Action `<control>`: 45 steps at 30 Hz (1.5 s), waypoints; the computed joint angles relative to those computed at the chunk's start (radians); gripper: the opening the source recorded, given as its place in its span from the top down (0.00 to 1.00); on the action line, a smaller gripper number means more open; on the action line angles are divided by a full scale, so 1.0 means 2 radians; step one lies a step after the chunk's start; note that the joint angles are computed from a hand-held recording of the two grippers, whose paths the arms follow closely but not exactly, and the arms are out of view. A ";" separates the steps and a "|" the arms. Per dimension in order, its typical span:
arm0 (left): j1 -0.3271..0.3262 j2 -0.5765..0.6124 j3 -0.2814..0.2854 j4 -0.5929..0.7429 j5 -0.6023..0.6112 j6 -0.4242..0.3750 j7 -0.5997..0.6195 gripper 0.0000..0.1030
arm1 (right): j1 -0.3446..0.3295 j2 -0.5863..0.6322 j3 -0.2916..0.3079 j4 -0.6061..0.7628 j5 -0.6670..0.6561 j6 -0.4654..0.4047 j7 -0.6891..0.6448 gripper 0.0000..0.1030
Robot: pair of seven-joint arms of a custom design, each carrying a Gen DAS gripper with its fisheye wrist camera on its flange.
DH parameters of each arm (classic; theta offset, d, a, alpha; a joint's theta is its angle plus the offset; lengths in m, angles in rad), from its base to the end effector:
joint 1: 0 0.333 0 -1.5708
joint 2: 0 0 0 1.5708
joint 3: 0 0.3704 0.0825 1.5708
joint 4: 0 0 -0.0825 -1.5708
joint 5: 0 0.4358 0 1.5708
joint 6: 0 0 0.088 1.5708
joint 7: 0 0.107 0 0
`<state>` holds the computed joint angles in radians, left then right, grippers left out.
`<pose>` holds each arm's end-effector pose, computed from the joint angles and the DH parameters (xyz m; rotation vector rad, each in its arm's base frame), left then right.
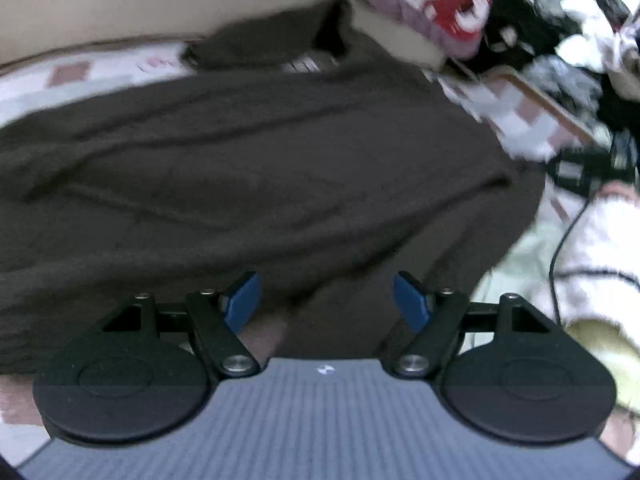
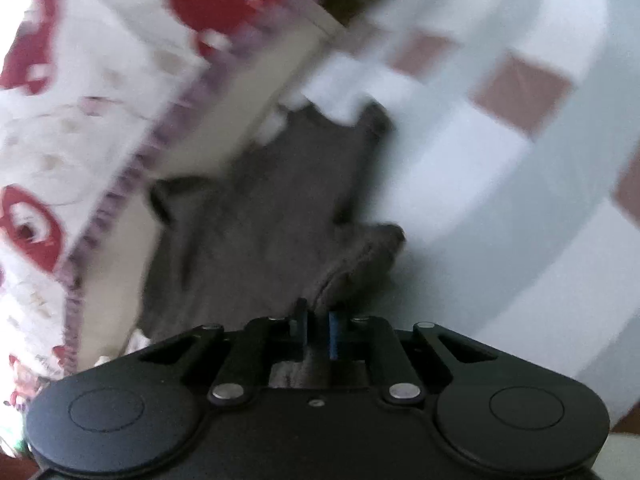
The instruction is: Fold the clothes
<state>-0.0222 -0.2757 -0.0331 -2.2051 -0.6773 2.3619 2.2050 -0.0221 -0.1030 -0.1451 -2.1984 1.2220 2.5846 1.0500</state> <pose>0.5400 -0.0394 0.5784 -1.6967 2.3090 -1.0311 0.5733 -0.1161 0.4987 -1.0352 1.9221 0.0060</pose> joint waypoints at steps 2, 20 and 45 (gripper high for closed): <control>0.002 0.008 -0.014 0.001 0.044 -0.008 -0.012 0.26 | 0.002 -0.010 0.001 -0.002 -0.001 0.005 -0.023 0.88; -0.011 -0.074 0.056 -0.016 -0.088 -0.204 -0.061 0.82 | -0.017 -0.054 0.060 -0.050 -0.280 0.151 -0.012 0.93; 0.002 -0.088 -0.025 -0.070 0.065 -0.061 -0.149 0.79 | 0.023 0.000 0.005 -0.039 -0.406 0.096 0.223 0.93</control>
<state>-0.0179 -0.4512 -0.0836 -2.3443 -0.5477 2.2401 1.9068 0.0230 -0.1021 -0.1357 -2.2772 0.4104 2.7764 1.4967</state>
